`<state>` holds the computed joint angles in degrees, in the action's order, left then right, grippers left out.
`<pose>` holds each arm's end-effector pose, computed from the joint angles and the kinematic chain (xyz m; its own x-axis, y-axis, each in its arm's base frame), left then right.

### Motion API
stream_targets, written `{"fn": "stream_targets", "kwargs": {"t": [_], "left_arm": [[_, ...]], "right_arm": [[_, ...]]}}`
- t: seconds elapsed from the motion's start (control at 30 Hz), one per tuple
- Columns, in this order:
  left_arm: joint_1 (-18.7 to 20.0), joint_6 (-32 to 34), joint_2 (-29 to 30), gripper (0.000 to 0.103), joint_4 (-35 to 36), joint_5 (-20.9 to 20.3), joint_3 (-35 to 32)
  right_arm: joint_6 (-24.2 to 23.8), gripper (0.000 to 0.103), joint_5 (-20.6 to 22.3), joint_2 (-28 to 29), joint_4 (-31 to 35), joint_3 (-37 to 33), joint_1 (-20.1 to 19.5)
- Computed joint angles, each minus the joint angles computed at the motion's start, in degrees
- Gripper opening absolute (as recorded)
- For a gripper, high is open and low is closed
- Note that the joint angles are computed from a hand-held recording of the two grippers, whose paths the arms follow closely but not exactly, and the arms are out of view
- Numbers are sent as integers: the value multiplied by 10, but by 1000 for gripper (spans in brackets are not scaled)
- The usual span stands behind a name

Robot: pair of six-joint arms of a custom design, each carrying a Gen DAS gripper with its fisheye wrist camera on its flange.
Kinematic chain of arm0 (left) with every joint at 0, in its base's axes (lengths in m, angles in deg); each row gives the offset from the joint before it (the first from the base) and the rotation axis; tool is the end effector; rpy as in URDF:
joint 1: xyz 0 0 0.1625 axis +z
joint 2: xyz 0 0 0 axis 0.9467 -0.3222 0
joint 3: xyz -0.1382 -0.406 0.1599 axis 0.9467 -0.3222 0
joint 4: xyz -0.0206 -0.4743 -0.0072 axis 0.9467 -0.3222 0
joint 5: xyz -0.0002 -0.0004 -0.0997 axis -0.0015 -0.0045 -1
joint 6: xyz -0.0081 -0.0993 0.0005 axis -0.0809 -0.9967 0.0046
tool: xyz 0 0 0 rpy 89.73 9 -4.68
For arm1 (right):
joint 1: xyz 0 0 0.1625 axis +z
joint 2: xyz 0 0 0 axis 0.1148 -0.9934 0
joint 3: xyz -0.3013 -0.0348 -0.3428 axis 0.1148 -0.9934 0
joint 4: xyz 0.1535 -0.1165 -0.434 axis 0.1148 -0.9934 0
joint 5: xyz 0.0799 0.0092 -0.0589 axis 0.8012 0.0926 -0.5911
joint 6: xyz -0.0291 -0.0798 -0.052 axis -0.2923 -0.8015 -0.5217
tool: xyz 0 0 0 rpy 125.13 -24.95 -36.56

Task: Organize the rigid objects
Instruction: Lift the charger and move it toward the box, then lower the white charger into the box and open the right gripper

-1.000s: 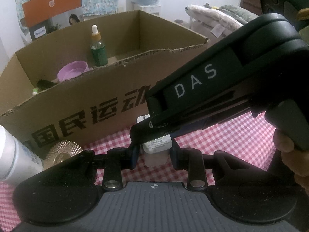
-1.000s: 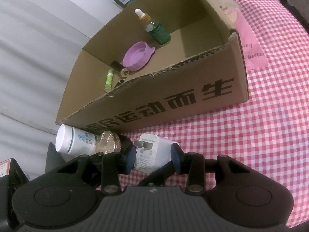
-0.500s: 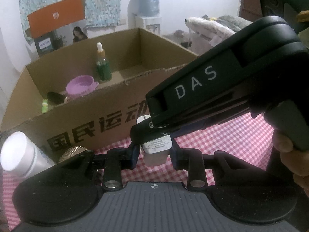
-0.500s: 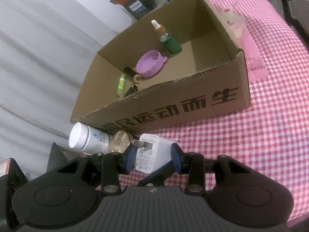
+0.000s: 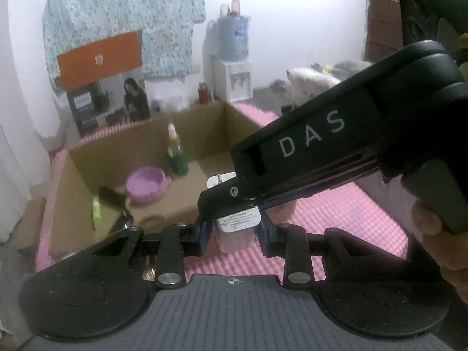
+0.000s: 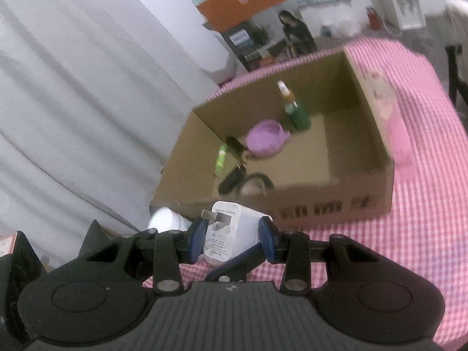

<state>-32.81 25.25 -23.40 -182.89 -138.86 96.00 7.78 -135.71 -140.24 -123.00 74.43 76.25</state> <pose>-0.3469 -0.5026 -0.0055 -0.4449 0.7387 -0.5064 0.8948 0.3898 -0.2177 0.0650 -0.4775 0.3158 -0.9815 0.0817 0.1732 -0.0616 0.7217 -0.6894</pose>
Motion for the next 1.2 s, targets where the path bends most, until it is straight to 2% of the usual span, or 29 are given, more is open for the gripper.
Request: {"fn": "stream_targets", "kwargs": {"t": [0.17, 0.27, 0.8, 1.0, 1.2], "left_arm": [[9, 12, 17, 32, 14, -11, -45], [18, -2, 32, 32, 51, -22, -85], [73, -118, 150, 32, 238, -62, -296], [78, -120, 183, 31, 273, -49, -343], [75, -125, 200, 31, 291, -37, -368]], "right_arm": [[-15, 43, -3, 8, 9, -34, 10], [-16, 43, -7, 20, 32, -65, 8], [-26, 43, -33, 129, 207, -263, -46], [-41, 38, -59, 164, 242, -314, -54], [-75, 38, -85, 186, 230, -337, -48]]}}
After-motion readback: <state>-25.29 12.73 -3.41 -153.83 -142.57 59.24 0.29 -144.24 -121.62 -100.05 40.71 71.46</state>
